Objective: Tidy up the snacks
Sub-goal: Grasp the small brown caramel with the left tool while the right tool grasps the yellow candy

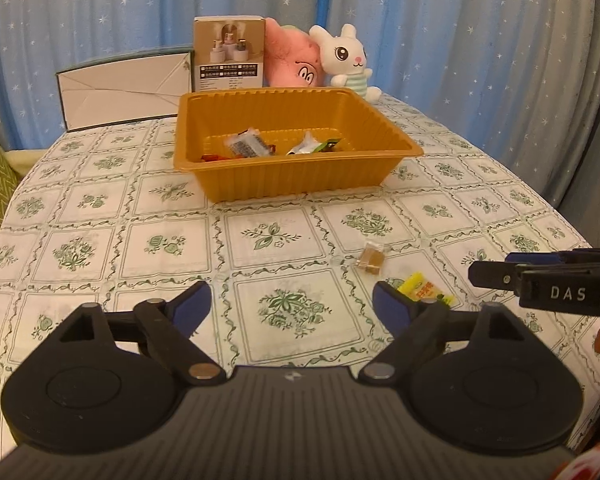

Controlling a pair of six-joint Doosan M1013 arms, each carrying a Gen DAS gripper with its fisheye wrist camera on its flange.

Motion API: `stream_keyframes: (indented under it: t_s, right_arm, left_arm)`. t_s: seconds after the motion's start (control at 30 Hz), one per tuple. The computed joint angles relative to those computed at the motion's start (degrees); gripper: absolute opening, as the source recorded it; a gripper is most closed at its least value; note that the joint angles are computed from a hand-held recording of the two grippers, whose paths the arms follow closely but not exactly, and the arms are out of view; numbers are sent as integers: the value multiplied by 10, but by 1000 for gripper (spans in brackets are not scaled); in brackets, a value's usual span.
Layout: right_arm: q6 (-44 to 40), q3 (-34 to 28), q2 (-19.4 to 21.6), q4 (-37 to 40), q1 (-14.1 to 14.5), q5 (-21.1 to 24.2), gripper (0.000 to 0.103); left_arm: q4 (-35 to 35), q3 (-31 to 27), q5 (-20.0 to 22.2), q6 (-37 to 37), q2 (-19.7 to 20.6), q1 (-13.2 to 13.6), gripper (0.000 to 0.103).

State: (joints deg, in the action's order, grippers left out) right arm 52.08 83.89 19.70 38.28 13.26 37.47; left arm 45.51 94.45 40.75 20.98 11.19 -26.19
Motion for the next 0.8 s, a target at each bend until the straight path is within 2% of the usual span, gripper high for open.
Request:
stream_keyframes:
  t_s: [0.2, 0.37, 0.53, 0.67, 0.8]
  right_arm:
    - [-46, -9, 16, 13, 6, 35, 52]
    - [-77, -13, 27, 5, 16, 30, 52]
    - [-73, -19, 34, -11, 21, 24, 52]
    - [-71, -20, 37, -15, 23, 20, 51]
    - [-87, -16, 35, -26, 28, 5, 35]
  left_arm:
    - [-14, 6, -5, 4, -2, 9, 92]
    - [-14, 1, 6, 1, 3, 13, 92]
    - [-11, 0, -1, 4, 7, 15, 92]
    - [4, -1, -3, -21, 10, 15, 92]
    - [-2, -5, -6, -18, 15, 16, 92]
